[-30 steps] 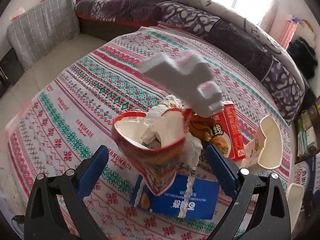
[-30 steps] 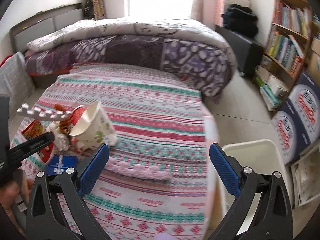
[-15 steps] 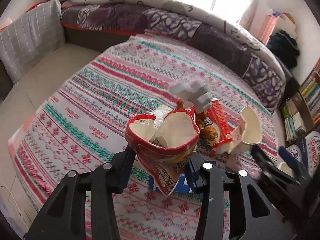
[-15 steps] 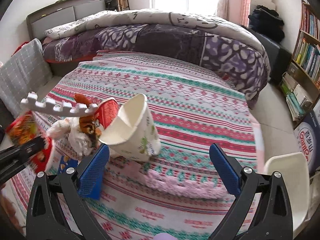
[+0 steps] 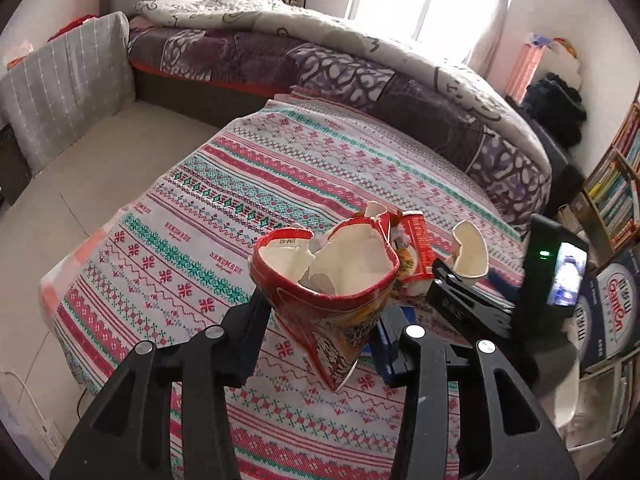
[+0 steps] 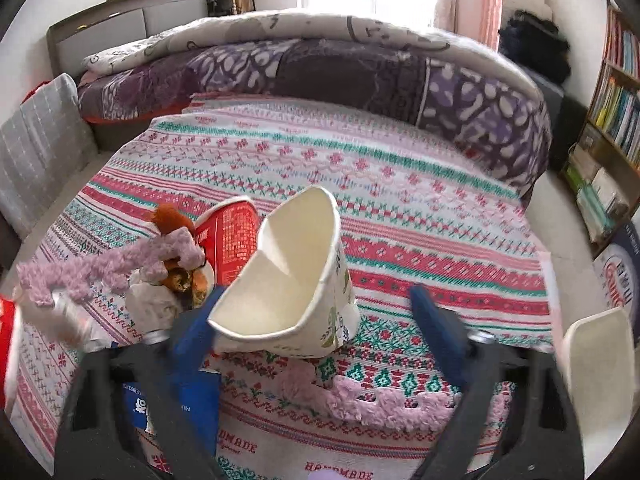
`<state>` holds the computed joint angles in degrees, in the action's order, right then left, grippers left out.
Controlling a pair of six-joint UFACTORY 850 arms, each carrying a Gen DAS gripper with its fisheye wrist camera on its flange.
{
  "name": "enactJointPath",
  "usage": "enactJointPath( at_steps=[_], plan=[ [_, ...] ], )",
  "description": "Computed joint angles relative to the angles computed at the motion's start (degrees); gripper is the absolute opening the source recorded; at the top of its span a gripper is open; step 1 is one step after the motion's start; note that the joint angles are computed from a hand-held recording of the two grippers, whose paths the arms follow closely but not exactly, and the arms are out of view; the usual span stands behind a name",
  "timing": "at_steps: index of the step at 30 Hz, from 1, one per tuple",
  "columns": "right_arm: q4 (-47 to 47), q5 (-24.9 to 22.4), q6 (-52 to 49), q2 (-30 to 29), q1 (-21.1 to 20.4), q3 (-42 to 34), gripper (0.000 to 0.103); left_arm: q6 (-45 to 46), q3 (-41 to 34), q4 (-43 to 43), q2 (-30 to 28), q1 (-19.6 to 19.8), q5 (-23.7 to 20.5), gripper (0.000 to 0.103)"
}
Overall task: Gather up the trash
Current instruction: 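Grasp the red snack bag with the left tool while the right tool grasps the paper cup, then carry the paper cup to the white bin and release it with the right tool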
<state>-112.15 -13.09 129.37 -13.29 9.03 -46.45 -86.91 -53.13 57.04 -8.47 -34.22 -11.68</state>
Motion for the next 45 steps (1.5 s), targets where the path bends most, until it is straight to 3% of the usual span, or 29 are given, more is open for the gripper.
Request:
enactJointPath(
  at_steps=[1, 2, 13, 22, 29, 38, 45],
  plan=[
    [1.83, 1.18, -1.52, -0.3, -0.55, -0.25, 0.036, -0.05, 0.3, -0.6, 0.5, 0.04, 0.44, 0.045],
    [1.57, 1.48, -0.63, -0.25, -0.73, -0.08, 0.035, -0.05, 0.45, -1.12, 0.85, 0.11, 0.88, 0.045],
    [-25.12, 3.02, 27.59, 8.96, -3.16, 4.83, 0.032, -14.56, 0.1, 13.06, 2.18, -1.28, 0.1, 0.045],
    [-27.89, 4.47, 28.36, 17.82, -4.37, 9.05, 0.032, -26.01, -0.36, 24.25, 3.49, -2.47, 0.59, 0.045],
    [-21.37, 5.59, 20.4, 23.68, -5.04, 12.1, 0.032, -28.3, -0.89, 26.41, 3.71, -3.82, 0.23, 0.045],
    [-0.96, 5.74, -1.49, 28.42, -6.76, 14.71, 0.032, -29.41, -2.19, 28.52, 2.88, -7.43, -1.78, 0.045],
    [9.31, 6.16, -13.18, 31.31, -9.29, 16.21, 0.033, -26.42, -4.02, 26.34, 0.91, -9.67, -2.35, 0.045]
  ],
)
